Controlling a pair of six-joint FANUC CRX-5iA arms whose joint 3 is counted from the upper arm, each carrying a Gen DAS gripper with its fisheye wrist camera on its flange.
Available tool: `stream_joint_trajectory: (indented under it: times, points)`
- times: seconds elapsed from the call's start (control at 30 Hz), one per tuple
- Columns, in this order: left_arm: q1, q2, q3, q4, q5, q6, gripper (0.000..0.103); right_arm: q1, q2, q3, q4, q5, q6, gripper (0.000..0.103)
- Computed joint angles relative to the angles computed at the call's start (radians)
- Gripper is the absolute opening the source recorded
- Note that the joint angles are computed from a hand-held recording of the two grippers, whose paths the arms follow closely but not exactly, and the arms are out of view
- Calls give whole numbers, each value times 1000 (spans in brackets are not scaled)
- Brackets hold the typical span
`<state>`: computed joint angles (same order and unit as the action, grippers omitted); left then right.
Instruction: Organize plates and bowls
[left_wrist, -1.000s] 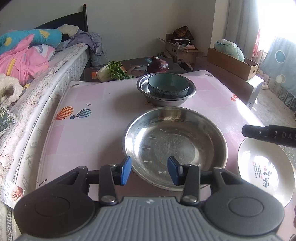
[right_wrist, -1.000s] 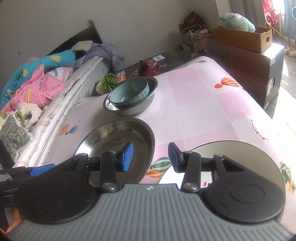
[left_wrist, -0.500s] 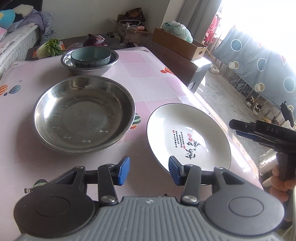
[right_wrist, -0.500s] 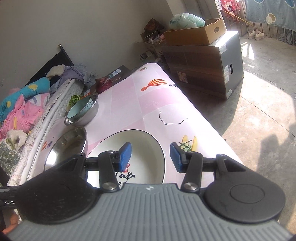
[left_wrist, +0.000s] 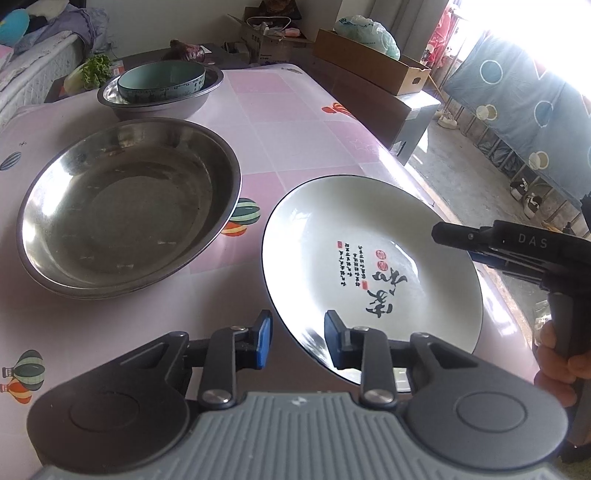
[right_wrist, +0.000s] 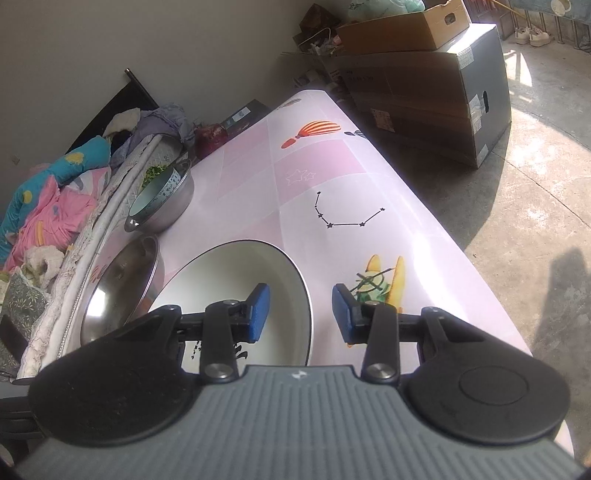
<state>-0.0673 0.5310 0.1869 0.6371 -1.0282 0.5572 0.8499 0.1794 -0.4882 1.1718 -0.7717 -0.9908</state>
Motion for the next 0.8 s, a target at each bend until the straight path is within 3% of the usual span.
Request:
stream_joint_trajectory:
  times: [0.1, 0.2, 0.37, 0.8]
  points:
    - [-8, 5, 8, -10, -2, 14, 28, -37, -8, -20, 50, 90, -36, 36]
    - [-10, 4, 8, -17, 1, 20, 28, -25, 8, 14, -2, 67, 27, 38]
    - [-3, -6, 2, -26, 0, 21, 28, -14, 2, 18, -24, 76, 8, 38]
    - [83, -48, -45, -30, -90, -34, 31, 110, 45, 114, -152, -5, 48, 40]
